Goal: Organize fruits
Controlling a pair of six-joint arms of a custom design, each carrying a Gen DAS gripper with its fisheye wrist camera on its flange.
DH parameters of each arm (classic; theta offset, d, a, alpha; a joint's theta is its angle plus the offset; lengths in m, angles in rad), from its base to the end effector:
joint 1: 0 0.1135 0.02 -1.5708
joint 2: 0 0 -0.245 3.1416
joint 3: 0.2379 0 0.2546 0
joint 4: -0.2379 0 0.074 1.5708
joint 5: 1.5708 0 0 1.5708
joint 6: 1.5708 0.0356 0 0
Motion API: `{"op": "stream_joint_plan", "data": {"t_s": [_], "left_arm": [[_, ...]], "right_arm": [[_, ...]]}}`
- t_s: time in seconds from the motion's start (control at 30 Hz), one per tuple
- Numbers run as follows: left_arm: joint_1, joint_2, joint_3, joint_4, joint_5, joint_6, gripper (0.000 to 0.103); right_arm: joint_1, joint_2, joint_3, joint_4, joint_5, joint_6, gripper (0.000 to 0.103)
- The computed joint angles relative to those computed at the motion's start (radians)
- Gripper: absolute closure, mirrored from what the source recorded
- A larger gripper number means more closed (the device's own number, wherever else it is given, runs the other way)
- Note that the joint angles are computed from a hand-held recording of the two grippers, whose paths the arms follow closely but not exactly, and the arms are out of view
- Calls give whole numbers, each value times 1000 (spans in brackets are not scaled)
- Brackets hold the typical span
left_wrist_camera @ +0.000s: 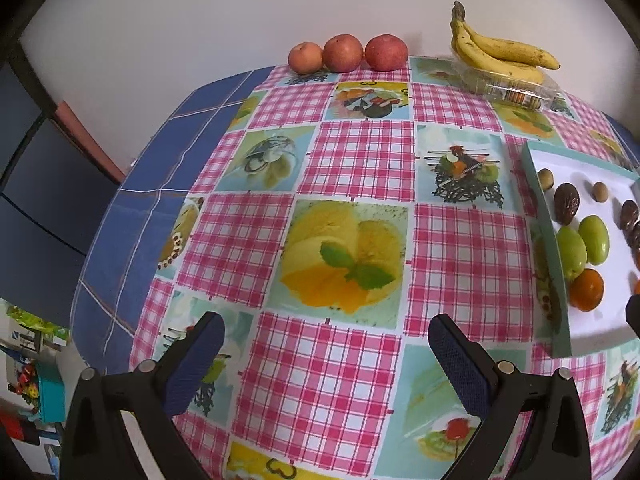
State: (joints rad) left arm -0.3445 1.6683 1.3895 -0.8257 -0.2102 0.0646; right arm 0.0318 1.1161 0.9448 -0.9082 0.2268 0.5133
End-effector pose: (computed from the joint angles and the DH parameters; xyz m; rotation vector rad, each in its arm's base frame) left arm 0.3293 -0.1103 0.2497 0.4725 2.6040 0.1887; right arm 0.2179 -0.0011 0.2547 0.6940 2.5145 -0.1100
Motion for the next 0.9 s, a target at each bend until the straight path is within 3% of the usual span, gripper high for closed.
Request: {"op": "stream_joint_plan", "data": {"t_s": [0.9], "left_arm": [[21, 23, 19, -24, 24, -28, 0]], "right_arm": [[10, 31, 6, -3, 7, 6, 4]]}}
